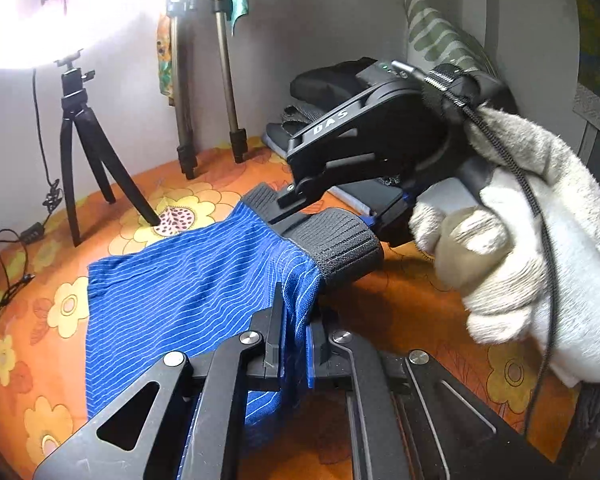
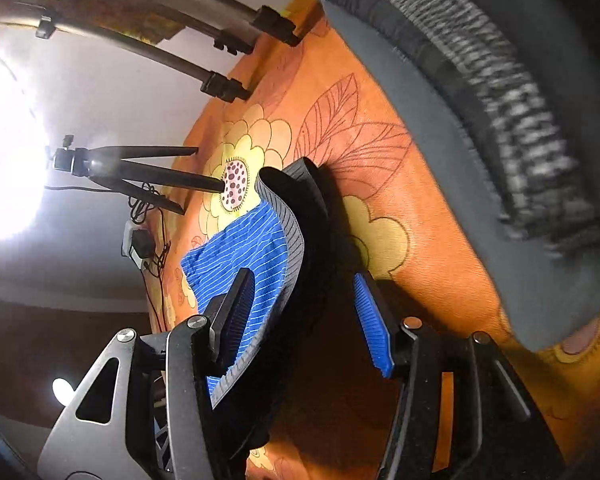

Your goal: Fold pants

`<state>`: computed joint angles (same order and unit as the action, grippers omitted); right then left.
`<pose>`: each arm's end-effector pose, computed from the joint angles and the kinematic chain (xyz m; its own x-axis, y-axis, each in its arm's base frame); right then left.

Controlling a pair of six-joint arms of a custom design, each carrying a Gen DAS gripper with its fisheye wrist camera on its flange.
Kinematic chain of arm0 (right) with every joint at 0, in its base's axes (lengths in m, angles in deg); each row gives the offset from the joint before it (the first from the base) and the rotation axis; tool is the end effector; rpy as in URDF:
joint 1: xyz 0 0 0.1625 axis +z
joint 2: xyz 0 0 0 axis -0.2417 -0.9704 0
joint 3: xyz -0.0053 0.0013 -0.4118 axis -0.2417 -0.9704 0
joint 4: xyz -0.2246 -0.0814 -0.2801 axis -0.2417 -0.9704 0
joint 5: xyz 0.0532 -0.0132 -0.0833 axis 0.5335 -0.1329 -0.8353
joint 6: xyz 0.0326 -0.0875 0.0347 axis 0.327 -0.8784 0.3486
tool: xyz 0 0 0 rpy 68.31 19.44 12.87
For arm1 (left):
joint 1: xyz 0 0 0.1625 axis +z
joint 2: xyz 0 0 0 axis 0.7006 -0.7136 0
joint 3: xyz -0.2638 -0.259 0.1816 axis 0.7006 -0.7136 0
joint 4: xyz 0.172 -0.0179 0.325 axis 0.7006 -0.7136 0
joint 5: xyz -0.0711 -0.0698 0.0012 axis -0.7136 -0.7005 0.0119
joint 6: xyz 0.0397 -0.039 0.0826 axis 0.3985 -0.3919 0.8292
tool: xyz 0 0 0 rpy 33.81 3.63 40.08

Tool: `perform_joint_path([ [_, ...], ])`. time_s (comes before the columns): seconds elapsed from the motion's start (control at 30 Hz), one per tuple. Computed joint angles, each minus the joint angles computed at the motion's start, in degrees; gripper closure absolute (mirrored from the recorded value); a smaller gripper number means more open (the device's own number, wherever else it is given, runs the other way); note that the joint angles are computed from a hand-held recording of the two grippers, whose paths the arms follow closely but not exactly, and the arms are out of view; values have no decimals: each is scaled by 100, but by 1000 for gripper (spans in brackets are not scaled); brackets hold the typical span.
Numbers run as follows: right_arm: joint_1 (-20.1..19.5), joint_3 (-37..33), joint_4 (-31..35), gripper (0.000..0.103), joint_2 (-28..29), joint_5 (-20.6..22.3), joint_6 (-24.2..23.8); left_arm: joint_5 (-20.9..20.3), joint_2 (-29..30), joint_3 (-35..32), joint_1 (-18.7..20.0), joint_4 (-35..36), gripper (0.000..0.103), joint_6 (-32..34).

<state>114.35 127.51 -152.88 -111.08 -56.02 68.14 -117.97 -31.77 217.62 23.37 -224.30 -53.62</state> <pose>0.2321 -0.5806 -0.0830 -0.9827 0.1850 0.0065 0.1778 0.9533 -0.2443 0.0054 -0.4642 0.1717 -0.6446 0.4207 -0.6384 0.7305 0.5852 -0.3520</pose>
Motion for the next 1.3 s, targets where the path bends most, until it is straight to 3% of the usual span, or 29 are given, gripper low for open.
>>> perform_joint_path([
  [0.17, 44, -270, 139, 49, 176, 22, -33, -95, 9, 35, 18, 62, 98, -124],
  [0.33, 196, -454, 178, 88, 290, -276, -197, -243, -75, 111, 91, 175, 98, -456],
  [0.43, 327, -459, 6, 94, 298, -499, -405, -380, -167, 153, 179, 245, 98, -666],
  [0.73, 858, -1014, 467, 95, 505, -972, -833, -529, -515, 411, 313, 200, 98, -1161],
  [1.03, 1419, -2279, 1517, 95, 1267, -1373, -960, -838, -1099, 508, 827, 485, 98, -1675],
  [1.3, 1594, -3199, 2304, 95, 1872, -1464, -915, -982, -1409, 377, 1292, 891, 98, -1964],
])
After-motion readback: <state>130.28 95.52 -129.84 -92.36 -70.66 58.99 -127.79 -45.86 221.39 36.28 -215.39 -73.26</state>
